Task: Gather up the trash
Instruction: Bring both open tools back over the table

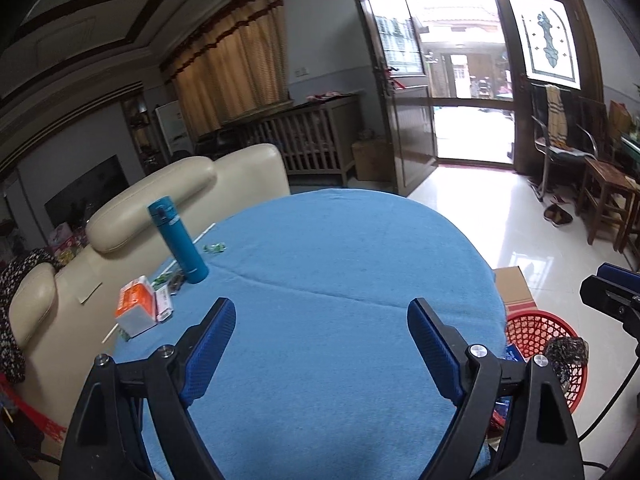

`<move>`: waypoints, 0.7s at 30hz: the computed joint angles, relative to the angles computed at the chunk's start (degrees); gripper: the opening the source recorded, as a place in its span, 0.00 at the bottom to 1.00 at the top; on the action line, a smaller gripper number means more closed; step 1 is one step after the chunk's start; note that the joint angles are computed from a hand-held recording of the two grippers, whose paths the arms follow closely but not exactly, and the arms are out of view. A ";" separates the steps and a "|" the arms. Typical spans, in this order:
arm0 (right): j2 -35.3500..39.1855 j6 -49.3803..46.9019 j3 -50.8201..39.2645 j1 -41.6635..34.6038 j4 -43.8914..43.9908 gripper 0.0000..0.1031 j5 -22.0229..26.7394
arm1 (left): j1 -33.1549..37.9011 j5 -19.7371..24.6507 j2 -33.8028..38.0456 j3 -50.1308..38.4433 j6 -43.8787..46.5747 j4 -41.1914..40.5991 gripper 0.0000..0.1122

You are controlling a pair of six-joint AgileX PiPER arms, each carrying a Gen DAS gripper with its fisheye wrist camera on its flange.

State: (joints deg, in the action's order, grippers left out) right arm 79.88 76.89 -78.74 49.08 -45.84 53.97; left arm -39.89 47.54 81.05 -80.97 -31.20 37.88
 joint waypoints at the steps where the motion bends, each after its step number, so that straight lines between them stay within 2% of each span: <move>1: 0.87 0.08 -1.19 0.54 -0.34 0.62 0.03 | 0.75 -0.25 -0.79 0.60 0.16 -0.28 0.79; 10: 8.35 1.95 -10.33 5.96 -4.51 0.62 1.81 | 6.12 -0.84 -6.07 3.79 0.68 -0.70 0.79; 13: 10.37 3.25 -12.83 7.45 -6.12 0.62 2.41 | 6.46 -0.90 -7.82 5.46 -0.98 1.81 0.79; 21: 14.85 2.41 -18.43 9.89 -6.41 0.63 2.98 | 9.33 -1.18 -11.14 7.76 -1.58 2.87 0.79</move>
